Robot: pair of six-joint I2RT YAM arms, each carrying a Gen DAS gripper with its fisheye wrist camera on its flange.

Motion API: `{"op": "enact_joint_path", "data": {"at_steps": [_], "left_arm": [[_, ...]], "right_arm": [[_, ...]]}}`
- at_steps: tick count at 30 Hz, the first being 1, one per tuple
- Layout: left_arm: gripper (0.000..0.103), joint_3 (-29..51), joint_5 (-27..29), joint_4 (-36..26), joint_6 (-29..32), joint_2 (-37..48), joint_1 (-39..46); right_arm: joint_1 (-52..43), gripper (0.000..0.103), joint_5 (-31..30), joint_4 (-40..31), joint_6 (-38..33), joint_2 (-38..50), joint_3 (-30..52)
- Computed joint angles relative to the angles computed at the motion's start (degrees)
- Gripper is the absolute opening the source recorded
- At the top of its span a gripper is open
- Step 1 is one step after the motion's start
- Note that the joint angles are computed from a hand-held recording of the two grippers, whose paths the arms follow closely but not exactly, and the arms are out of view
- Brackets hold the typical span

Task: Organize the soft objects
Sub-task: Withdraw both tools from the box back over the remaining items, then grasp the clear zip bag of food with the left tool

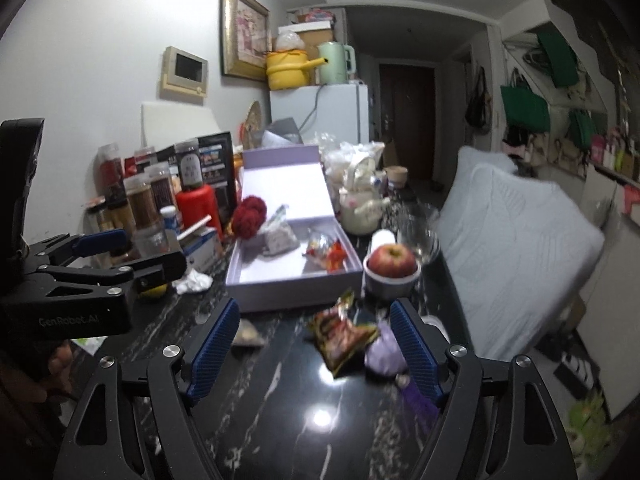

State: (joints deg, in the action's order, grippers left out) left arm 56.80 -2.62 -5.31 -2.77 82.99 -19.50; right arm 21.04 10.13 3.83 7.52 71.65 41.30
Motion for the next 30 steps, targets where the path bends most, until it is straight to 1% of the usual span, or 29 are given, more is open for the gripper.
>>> {"op": "enact_joint_path", "data": {"at_steps": [3,8,10,15,18,23,30], "left_arm": [[0.099,-2.4,0.6,1.6,-0.4,0.8,0.0],[0.099,-5.7,6.5,4.7,-2.3,2.8,1.5],[0.099,-6.9,8.0,6.5,-3.0,3.6,1.9],[0.099,-7.3,8.2,9.6,-3.9,7.3,2.4],[0.099,-5.1,8.4,9.0,-4.1,10.5,3.0],[0.099,-0.8,6.1,8.8,-4.1,15.4,3.3],[0.099,5.9,4.2,7.0,-3.9,23.3,4.2]], "right_arm": [[-0.8,0.079,-1.3,2.5,1.3,0.2,-3.3],[-2.4,0.079,-3.5,6.3,3.4,1.0,-7.6],[-3.0,0.081,-4.0,7.8,3.9,1.7,-8.9],[-4.7,0.082,-6.1,11.9,4.7,5.7,-10.4],[-5.1,0.083,-7.0,13.1,3.8,9.4,-9.2],[-6.4,0.083,-8.8,13.8,1.2,14.5,-5.5],[-7.4,0.084,-11.0,14.3,0.2,21.5,-1.2]]}}
